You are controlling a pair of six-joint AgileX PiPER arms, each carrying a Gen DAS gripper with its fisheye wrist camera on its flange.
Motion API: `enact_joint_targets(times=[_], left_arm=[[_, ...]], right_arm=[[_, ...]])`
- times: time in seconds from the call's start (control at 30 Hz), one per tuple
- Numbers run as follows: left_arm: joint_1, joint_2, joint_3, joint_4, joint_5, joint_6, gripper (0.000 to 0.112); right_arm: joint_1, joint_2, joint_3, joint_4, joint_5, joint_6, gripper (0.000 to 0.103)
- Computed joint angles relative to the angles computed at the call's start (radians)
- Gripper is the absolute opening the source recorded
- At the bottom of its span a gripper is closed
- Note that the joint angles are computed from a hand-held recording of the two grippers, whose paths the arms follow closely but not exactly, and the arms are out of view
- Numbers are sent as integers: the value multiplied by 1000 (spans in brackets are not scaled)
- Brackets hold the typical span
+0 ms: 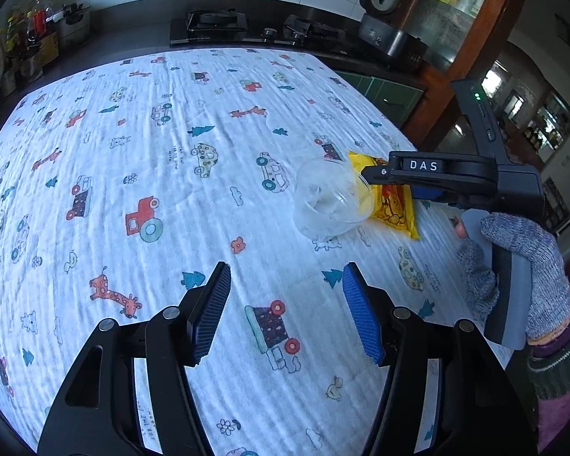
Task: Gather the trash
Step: 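Grasp the yellow snack packet with the right gripper while the left grasps the clear bowl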
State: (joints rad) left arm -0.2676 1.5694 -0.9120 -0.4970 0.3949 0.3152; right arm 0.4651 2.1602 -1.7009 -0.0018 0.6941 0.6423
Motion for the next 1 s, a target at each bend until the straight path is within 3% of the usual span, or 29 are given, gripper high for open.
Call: enact_joint_targets(times=[0.13,0.33,0.6,0.73,0.87,1.0], left_arm=[[-26,33,-38,53,-11,-53,61],[-75,120,-119,133,-23,-115,65],[-128,237,-232,284,-36,-232,76],[-120,276,-272,255,-32,-213,76],[-105,305,-307,115,-12,-80,76],[-123,330,-326,170,-22,-132,76]], right_arm=[[-2,-43,64,6,-31,-24,55],[-18,-142,210,44,-116,-63,53],[-22,-312,413,-20,-198,-58,53],[-33,-382,495,-6,-235,-78,53],[-41,-444,571,-1,-268,-85,53],[-57,-500,650,-6,-296,-81,54]])
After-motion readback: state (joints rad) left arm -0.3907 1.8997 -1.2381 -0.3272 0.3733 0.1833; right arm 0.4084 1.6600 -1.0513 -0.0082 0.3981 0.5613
